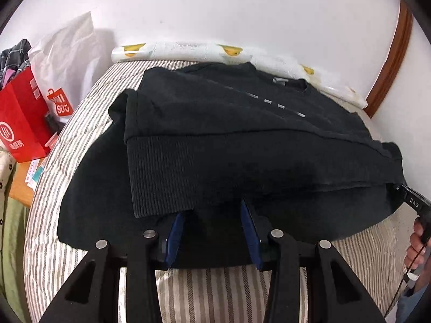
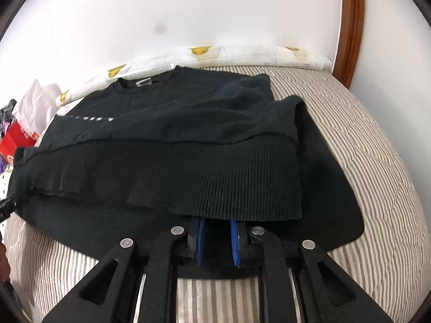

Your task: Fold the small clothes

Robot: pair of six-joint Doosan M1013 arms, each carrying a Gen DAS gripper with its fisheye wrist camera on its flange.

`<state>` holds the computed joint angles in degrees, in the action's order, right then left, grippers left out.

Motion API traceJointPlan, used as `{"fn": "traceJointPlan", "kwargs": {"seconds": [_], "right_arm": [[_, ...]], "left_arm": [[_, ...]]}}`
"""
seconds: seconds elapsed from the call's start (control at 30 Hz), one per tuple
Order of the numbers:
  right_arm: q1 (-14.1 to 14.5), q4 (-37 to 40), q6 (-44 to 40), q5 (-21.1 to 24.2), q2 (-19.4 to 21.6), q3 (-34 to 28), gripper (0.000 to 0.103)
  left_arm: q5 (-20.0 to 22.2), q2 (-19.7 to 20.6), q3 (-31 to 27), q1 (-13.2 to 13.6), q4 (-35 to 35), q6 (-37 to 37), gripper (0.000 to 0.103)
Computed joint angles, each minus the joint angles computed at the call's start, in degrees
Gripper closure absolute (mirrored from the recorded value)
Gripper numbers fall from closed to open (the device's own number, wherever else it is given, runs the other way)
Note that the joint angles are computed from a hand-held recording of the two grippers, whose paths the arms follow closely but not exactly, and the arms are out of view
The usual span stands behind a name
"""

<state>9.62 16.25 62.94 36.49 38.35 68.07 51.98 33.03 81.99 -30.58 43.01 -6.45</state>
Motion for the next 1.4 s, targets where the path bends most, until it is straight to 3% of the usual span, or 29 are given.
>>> {"fn": "traceJointPlan", "kwargs": {"seconds": [0.4,0.57,0.83,0.93,1.03,1.4], "right_arm": [[1.32,-1.72,5.25,1.15,4.49,-9.15,0.089],[2.16,-3.11,8.15,4.12,8.28,-16.17,0.089],[2.73,-3.88,11.32,5.94,11.63,-22.41,0.087],[2.73,-3.99,11.04,5.36,11.43,-22.1,0.086],[2.61,-5.41,10.93,4.26,10.63,-20.68,0.085],[0.75,-9.08,10.6,2.63,7.92,-16.17,0.068]], "left_arm": [[-2.88,-0.49,-0.54,3.49,3.14,-0.36,0.064],[-3.16,0.31,-2.79,5.48,2.63,1.89,0.064],[-5.35,-0.54,-2.62,5.61,9.02,-2.09,0.063],[-4.11,-1.27,-1.92,4.91,12.05,-3.92,0.056],[-3.07,-1.96,-0.8,4.35,13.7,-5.45,0.056],[-0.55,-2.48,0.64,5.12,6.26,-2.75,0.056]]}}
